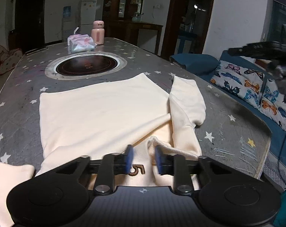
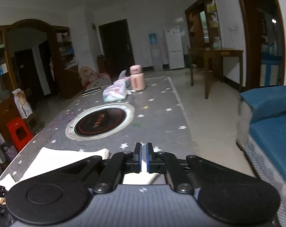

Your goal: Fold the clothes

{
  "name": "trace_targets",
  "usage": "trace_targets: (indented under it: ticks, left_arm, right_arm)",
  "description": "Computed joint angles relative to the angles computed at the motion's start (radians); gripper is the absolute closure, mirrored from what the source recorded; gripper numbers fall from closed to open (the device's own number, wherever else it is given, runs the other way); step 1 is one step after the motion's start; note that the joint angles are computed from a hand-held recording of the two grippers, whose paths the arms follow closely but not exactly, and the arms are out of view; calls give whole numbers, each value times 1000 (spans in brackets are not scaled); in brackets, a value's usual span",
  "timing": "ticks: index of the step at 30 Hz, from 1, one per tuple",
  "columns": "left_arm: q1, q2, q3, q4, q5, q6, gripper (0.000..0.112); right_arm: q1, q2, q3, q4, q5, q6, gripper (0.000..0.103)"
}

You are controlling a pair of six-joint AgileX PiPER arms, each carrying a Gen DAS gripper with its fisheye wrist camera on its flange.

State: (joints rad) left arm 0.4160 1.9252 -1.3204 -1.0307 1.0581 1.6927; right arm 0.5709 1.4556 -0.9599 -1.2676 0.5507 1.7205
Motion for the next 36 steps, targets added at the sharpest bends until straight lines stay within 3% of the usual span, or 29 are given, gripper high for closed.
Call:
trace_targets:
  ticks: [4,9,13,16,21,24,29,34,35,36]
  left_arm:
    - [3,-8,14,-3,13,31,104]
    - [12,-32,8,2,43,1,100]
    - [-4,-48,-16,-40,82,-54,69]
    - [-59,-52,-19,-46,77,-80,63]
    - [-190,-49,12,-7,-43,-102,63]
    - [-236,-39,22,11,-103,-115,65]
    - [-245,-17,21,11,-114,-121,102]
    - [-200,-35,51,-72,-36,-24,105]
    - [-192,-40,56,-82,-15,-9,105]
    - [-186,-44,62,-87,1,4,105]
  right_arm:
    - [9,-18,14,111,30,-106,95]
    - [-47,123,-70,211,-80,-199,94]
    - [-69,227,-162,280,-132,-282,85]
    - [-88,292,-233,373,-150,-392,79]
    - [-122,400,-339,489,-133,-538,73]
    - [-133,454,-391,530,-112,-604,70]
    - [-148,528,-478,619,-102,-746,67]
    - [-155,614,-575,659,-60,-825,68]
    - [-150,622,-581,625,-54,-806,71]
    - [-143,629,-589,598,-43,-792,84]
